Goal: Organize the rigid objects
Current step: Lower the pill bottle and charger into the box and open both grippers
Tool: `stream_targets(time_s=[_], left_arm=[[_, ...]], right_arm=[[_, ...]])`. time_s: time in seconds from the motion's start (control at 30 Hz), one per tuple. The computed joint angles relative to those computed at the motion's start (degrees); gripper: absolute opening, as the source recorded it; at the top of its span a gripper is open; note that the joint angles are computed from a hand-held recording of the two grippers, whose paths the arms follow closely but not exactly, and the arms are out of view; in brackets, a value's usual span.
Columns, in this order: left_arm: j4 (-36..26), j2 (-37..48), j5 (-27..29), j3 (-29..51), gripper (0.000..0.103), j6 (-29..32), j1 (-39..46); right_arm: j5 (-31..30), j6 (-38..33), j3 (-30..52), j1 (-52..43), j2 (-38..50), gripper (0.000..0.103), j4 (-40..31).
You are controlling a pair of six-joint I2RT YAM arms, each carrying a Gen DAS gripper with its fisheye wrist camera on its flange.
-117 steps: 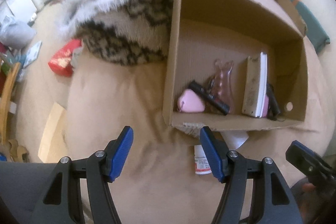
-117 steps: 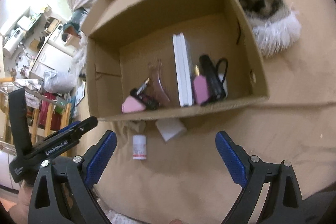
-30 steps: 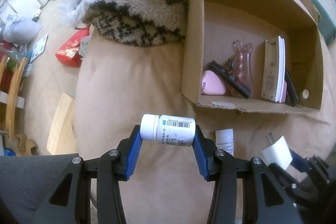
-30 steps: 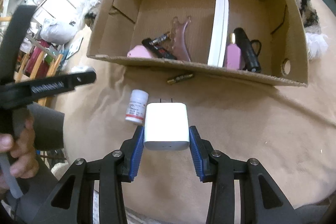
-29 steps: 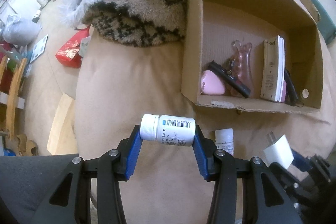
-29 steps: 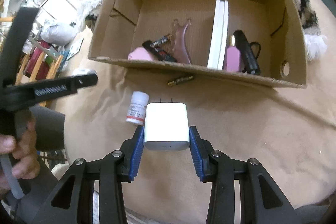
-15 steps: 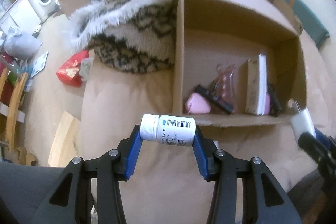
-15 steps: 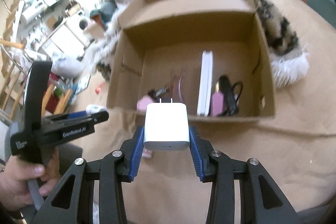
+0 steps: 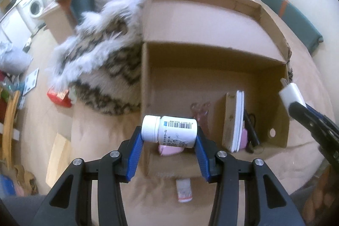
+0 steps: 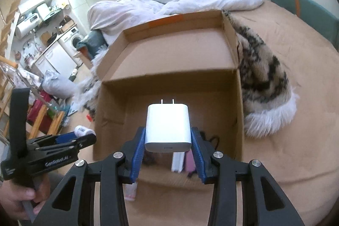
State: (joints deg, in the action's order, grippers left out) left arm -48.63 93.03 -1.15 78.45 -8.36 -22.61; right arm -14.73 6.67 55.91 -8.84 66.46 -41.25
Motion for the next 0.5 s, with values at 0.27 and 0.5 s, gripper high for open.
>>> stream_targets(time_s=[0.27, 0.5], left_arm=[[4.03, 7.84, -0.57, 2.02, 0.043, -0.08, -2.55], [9.17, 9.29, 1.34, -1.91, 0.043, 0.42, -2.87]], right_arm=[[0.53, 0.66, 1.60, -2.69, 9.18, 0.044, 5.06], [2.32, 1.01, 0.14, -3.38, 12.25, 0.044, 6.27]])
